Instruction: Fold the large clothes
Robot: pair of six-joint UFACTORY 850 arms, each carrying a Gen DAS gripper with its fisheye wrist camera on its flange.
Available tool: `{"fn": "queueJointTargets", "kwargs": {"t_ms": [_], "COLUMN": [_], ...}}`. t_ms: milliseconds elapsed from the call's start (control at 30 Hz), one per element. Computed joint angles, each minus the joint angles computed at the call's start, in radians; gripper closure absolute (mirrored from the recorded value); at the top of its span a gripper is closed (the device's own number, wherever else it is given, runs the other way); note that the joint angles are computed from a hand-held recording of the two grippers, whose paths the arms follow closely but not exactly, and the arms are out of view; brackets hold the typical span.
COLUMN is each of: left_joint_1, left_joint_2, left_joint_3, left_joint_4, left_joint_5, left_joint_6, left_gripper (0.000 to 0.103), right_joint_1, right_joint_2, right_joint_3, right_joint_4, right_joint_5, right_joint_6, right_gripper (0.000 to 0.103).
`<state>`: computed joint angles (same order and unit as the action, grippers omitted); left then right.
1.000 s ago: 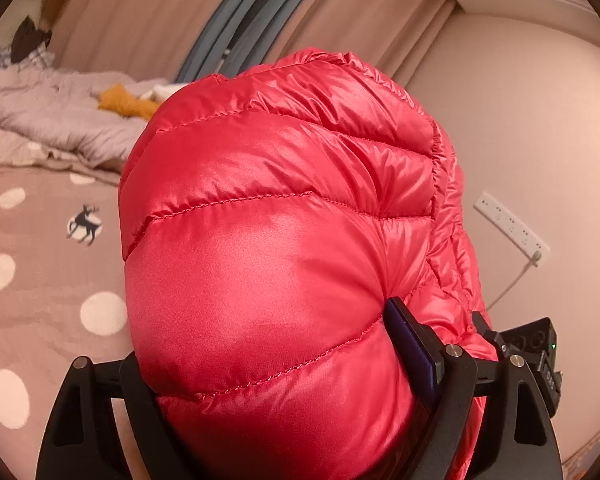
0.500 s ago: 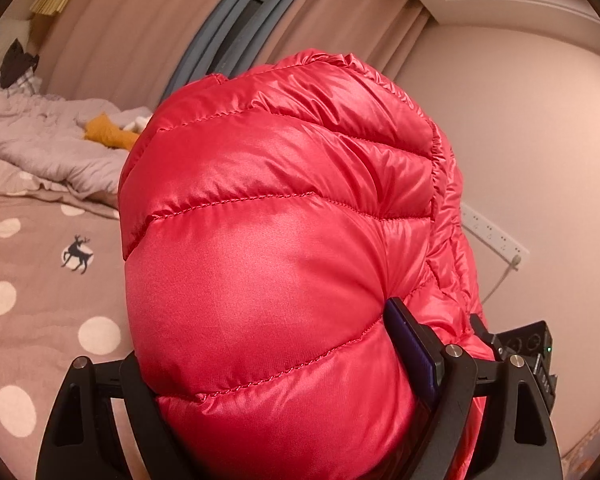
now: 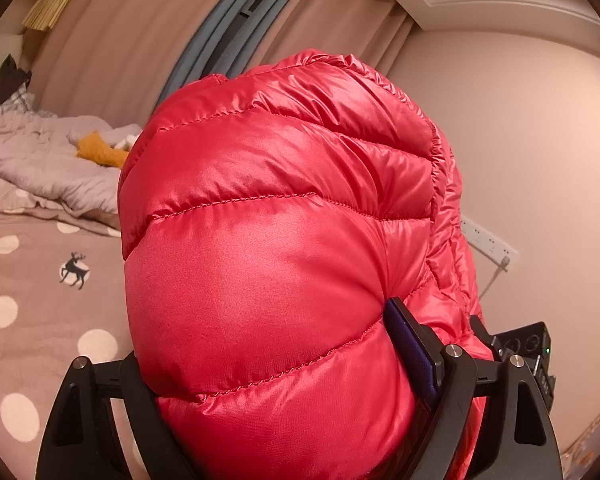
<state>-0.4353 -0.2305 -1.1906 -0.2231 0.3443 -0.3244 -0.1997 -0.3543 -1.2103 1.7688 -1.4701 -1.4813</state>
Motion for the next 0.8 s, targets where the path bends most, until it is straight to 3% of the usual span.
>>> {"fn": "queueJointTargets", "kwargs": {"t_ms": [267, 800], "left_joint_1": [0.015, 0.025], "left_joint_2": [-0.010, -0.006], "left_joint_3": [0.001, 0.013], "left_joint_4": [0.113, 0.147], "left_joint_5": [0.012, 0.025], "left_joint_6": [-0.116, -0.147], "left_gripper": [0.017, 0.017], "right_joint_1": [-0.005, 0.000], "right_joint_2": [0.005, -0.002], "right_joint_3": [-0.003, -0.021], "right_joint_4": [-0.001, -0.016], "right_joint_5": [0.003, 0.002], "right_joint_6": [-0.020, -0.021], "right_gripper": [0.056, 0.055]}}
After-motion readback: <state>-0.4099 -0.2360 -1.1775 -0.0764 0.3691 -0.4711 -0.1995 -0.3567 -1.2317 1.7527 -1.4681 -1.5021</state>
